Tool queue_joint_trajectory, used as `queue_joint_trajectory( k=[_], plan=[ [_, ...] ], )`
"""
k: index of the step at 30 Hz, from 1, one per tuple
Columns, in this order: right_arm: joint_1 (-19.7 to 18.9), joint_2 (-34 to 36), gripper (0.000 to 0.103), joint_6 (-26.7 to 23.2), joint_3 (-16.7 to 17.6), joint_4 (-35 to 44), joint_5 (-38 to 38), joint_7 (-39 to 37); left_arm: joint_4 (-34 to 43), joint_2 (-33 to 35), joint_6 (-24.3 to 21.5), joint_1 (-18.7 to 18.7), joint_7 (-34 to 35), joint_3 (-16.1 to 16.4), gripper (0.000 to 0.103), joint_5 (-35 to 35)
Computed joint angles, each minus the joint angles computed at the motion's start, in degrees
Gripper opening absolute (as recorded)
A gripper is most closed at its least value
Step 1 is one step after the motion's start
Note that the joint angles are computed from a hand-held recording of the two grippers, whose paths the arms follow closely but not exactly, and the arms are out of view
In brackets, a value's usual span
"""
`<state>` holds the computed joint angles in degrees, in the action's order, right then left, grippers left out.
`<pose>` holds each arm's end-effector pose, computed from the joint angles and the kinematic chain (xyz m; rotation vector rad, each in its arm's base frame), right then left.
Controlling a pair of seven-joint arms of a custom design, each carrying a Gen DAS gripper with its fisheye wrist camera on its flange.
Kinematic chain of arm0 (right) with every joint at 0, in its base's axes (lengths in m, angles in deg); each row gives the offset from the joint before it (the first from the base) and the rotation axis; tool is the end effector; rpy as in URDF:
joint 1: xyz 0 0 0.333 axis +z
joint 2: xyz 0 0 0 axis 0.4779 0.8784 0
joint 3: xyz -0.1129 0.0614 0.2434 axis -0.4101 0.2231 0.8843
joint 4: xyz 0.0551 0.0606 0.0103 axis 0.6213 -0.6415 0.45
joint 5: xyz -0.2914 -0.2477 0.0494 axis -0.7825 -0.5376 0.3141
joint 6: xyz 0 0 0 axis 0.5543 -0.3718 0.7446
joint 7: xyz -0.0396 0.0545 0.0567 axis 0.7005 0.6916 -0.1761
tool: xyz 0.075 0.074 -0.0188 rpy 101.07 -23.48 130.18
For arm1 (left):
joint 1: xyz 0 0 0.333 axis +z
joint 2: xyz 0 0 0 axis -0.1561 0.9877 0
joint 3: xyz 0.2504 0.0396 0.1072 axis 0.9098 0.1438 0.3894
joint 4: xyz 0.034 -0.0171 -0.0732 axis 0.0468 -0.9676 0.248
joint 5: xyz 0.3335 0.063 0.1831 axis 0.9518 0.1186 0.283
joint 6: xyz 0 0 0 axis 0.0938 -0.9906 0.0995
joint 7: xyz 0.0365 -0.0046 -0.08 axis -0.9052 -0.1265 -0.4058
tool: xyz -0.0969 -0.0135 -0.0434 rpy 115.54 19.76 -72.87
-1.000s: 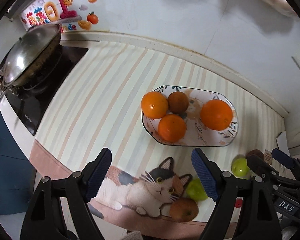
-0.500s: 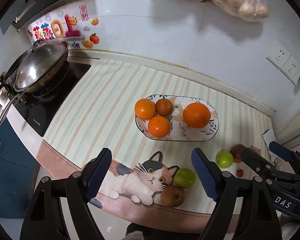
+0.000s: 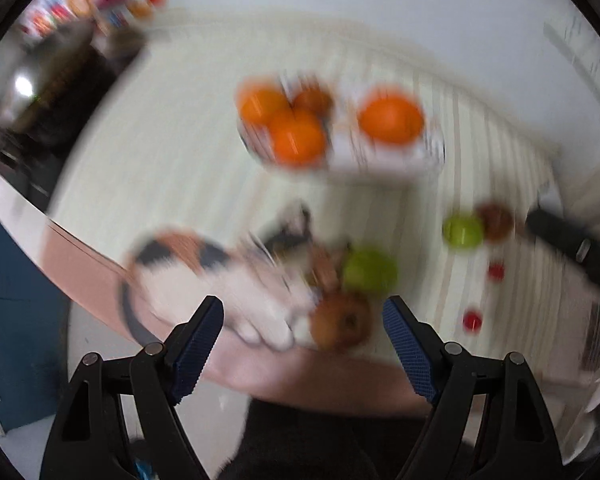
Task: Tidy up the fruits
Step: 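Grasp the brown apple with the left tool while the right tool grasps the green apple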
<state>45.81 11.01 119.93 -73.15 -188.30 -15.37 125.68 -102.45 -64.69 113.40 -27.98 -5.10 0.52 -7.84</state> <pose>0.4764 0.1642 0.5037 -1.8611 2.0060 -0.1025 0.4805 -0.3225 0.4525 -2.1570 2.2144 -0.2485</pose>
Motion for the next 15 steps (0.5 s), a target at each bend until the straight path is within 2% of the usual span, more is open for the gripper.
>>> queue_joint_trajectory(
  k=[5, 8, 10, 11, 12, 15],
  plan=[
    [0.0, 2.9, 0.087, -0.1, -1.7, -3.0, 5.9, -2.0, 2.1, 7.8, -0.3, -0.1, 4.6, -0.4, 0.081, -10.3],
    [-0.6, 4.4, 0.087, 0.6, -1.9, -4.2, 8.7, -2.8, 5.3, 12.4, -0.2, -1.3, 4.6, -0.3, 0.081, -9.7],
    [-1.1, 5.5, 0.087, 0.8, -1.6, -4.4, 8.7, -2.8, 7.0, 14.3, -0.4, -3.0, 3.3, 0.4, 0.080, -5.8],
    [-1.2, 5.8, 0.087, 1.0, -1.6, -4.5, 9.2, -3.0, 7.4, 14.7, -0.5, -3.4, 3.2, 0.6, 0.074, -4.5],
    [-1.4, 6.2, 0.087, 1.1, -1.5, -4.5, 9.4, -3.1, 7.7, 14.9, -0.9, -3.9, 2.7, 0.9, 0.062, -2.9],
    [-1.6, 7.7, 0.087, 1.1, -1.2, -3.9, 10.2, -3.8, 6.1, 13.9, 0.4, -3.6, 3.8, 1.0, 0.062, -2.9]
  ],
)
